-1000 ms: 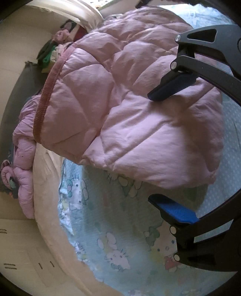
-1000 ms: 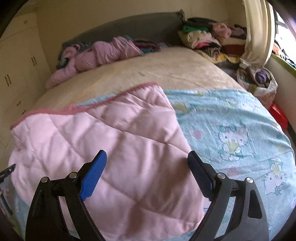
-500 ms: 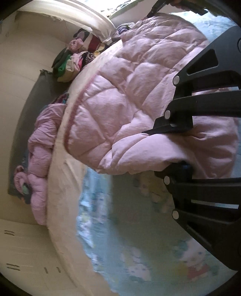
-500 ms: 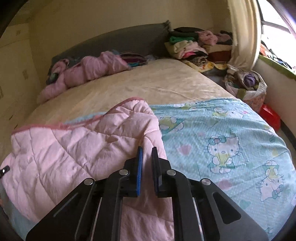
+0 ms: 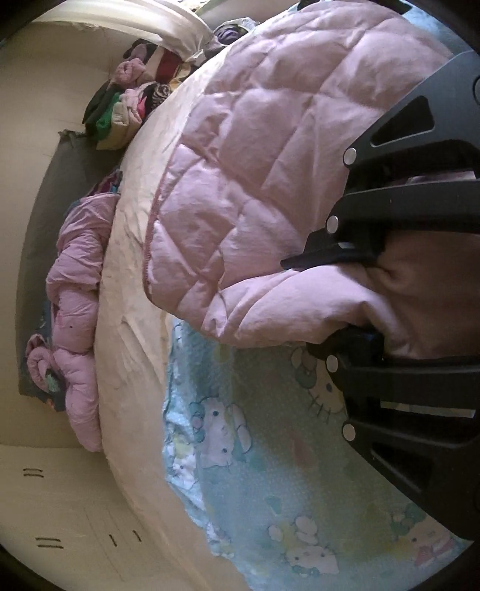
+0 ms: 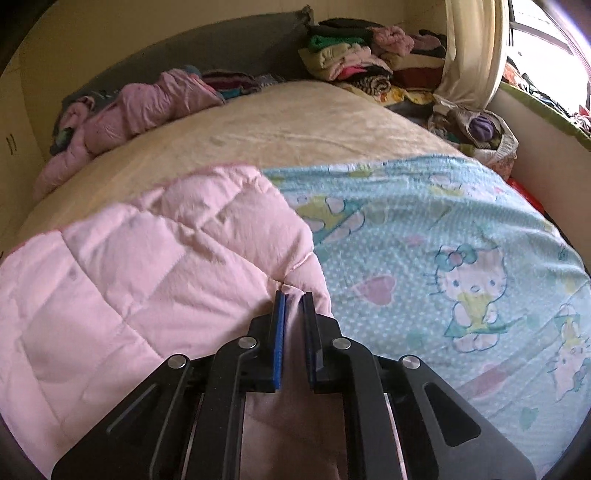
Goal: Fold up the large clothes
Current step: 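Open both tools and release the folded jacket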
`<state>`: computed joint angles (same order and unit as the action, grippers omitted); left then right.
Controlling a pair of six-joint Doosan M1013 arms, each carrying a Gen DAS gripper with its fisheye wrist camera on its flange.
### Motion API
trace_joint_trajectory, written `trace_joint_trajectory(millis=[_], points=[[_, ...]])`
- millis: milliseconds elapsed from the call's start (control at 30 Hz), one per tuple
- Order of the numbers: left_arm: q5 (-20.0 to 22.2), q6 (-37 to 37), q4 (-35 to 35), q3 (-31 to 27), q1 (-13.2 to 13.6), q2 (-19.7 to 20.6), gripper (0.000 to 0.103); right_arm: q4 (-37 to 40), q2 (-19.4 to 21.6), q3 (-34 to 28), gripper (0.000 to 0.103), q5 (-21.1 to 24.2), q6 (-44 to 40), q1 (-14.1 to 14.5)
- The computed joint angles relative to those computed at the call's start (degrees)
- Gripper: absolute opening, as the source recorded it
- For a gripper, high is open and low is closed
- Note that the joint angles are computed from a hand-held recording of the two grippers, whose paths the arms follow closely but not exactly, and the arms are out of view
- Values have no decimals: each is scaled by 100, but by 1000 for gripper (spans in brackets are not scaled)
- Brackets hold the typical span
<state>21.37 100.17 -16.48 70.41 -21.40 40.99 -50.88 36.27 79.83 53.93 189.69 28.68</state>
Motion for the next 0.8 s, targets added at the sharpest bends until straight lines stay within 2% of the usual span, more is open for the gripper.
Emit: trace_joint_trajectory(millis=[133,233,267,300,333,367,400,433,500,567,600,667,767,800], points=[[20,198,-226,2,24,41,21,134,154,-171,10,237,-322,-1],[18,153,-134,12,15,40,22,360,124,-228,15,356,-562,-4],[11,105,-63,25,8,31,22,396,101,-253,20,447,-575,20],[4,57,17,47,2,12,23,329,41,-205,32,398,-467,48],[16,-87,180,56,-3,-3,28,122,-54,-103,36,283,-212,101],[36,-205,298,53,-8,-25,31,-60,-112,-46,46,230,-19,155],[35,-211,272,84,-2,-65,39,-333,-189,28,56,156,192,237],[35,-171,193,124,4,-113,54,-508,-234,64,57,94,276,285],[-46,-134,141,243,-6,-239,65,-963,-324,128,64,-128,392,441],[-140,-237,294,364,-42,-360,69,-1065,-354,98,68,-436,262,529],[-175,-360,448,432,-68,-423,76,-1073,-347,58,70,-538,168,565],[-212,-106,311,584,-100,-548,78,-1033,-336,-16,71,-865,-116,624],[-322,-179,506,795,-139,-685,79,-772,-217,-280,74,-1077,-706,708],[-340,99,277,881,-137,-740,79,-695,-153,-393,74,-1114,-922,744]])
